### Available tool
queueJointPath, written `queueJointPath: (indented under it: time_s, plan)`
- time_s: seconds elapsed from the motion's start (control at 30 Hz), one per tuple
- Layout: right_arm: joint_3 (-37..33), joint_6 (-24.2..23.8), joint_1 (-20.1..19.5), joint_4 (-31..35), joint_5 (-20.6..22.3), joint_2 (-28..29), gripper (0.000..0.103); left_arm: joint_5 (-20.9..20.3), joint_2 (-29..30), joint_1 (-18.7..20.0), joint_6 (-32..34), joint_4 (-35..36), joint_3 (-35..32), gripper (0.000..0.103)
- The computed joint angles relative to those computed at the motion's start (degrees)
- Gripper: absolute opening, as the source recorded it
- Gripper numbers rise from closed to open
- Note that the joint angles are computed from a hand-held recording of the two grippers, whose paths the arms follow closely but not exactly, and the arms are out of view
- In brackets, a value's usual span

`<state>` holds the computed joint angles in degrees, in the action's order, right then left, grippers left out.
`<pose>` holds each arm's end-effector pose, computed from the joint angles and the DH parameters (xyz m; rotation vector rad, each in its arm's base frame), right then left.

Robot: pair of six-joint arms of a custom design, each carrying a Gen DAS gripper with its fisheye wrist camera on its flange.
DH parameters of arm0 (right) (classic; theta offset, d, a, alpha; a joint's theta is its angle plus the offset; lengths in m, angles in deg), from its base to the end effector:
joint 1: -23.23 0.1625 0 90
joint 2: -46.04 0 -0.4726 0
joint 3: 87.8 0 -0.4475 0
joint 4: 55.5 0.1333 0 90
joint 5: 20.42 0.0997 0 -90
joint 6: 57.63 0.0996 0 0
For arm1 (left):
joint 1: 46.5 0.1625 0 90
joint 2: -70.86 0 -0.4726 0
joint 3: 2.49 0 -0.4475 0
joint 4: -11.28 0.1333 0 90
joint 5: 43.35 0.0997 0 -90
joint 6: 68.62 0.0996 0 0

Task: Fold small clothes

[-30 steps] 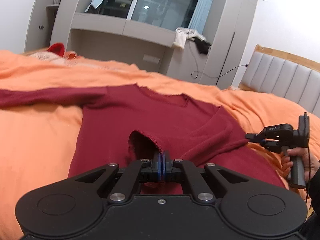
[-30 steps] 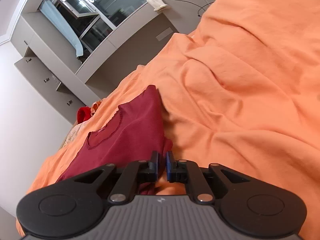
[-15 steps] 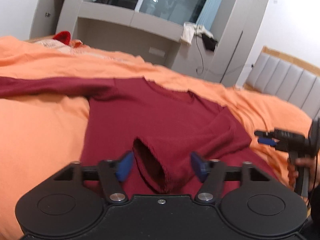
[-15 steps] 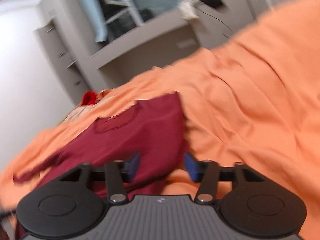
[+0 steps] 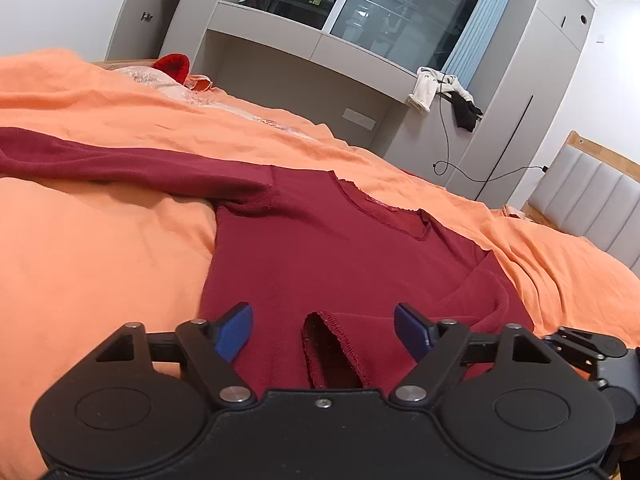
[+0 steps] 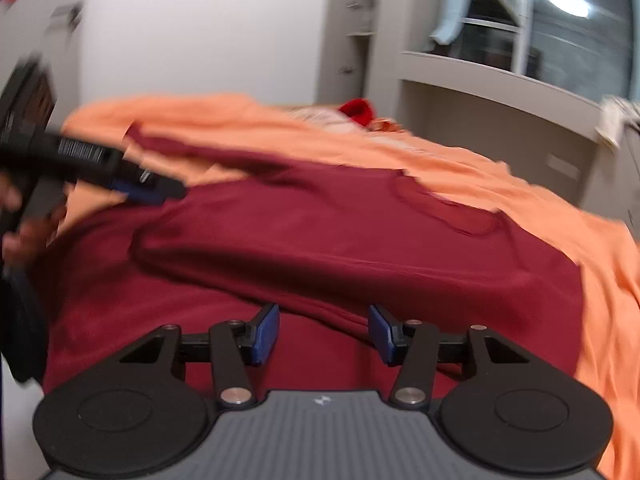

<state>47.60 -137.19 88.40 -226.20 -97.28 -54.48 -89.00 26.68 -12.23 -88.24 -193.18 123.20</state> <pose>-0.0348 -0.4465 0.3752 1.2588 -2.1670 0.8762 -0.3216 -0.4647 0.0437 0.5051 2.5553 -1.2495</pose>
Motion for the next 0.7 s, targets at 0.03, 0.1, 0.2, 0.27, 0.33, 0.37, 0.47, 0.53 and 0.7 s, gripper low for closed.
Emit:
queueJointPath:
  time_s: [0.03, 0.1, 0.2, 0.27, 0.33, 0.37, 0.47, 0.53, 0.7]
  plan:
    - [0.09, -1.09, 0.99, -0.58, -1.48, 0.82, 0.052, 0.19, 0.11, -0.04, 0.01, 0.03, -0.03, 0.081]
    - [0.72, -2.85, 2.40, -3.73, -3.26, 2.33, 0.052, 0.44, 0.05, 0.00, -0.13, 0.09, 0.04, 0.083]
    - [1.20, -5.40, 3.97, -7.29, -4.67, 4.52, 0.052, 0.63, 0.01, -0.07, -0.34, -0.13, 0.23, 0.086]
    - [0.84, -5.96, 4.82, -7.78, -6.21, 5.88, 0.052, 0.46, -0.06, -0.11, -0.46, -0.25, 0.31, 0.089]
    - [0.70, -5.56, 4.72, -7.30, -6.38, 6.42, 0.041, 0.35, -0.02, -0.18, -0.12, -0.62, 0.40, 0.094]
    - [0.70, -5.69, 4.41, -6.56, -5.83, 6.33, 0.031, 0.37, 0.03, -0.25, 0.13, -0.82, 0.41, 0.095]
    - [2.96, -9.22, 3.22, -10.70, -2.76, 5.63, 0.005, 0.53, 0.13, -0.32, 0.48, -1.40, 0.49, 0.098]
    - [4.41, -11.39, 2.10, -10.82, -0.66, 3.60, 0.005, 0.59, 0.08, -0.26, 0.30, -1.62, 0.51, 0.099]
    - [6.85, -20.24, -0.90, -3.67, -0.30, -3.39, 0.005, 0.14, -0.21, -0.16, -0.36, -2.72, 0.89, 0.101]
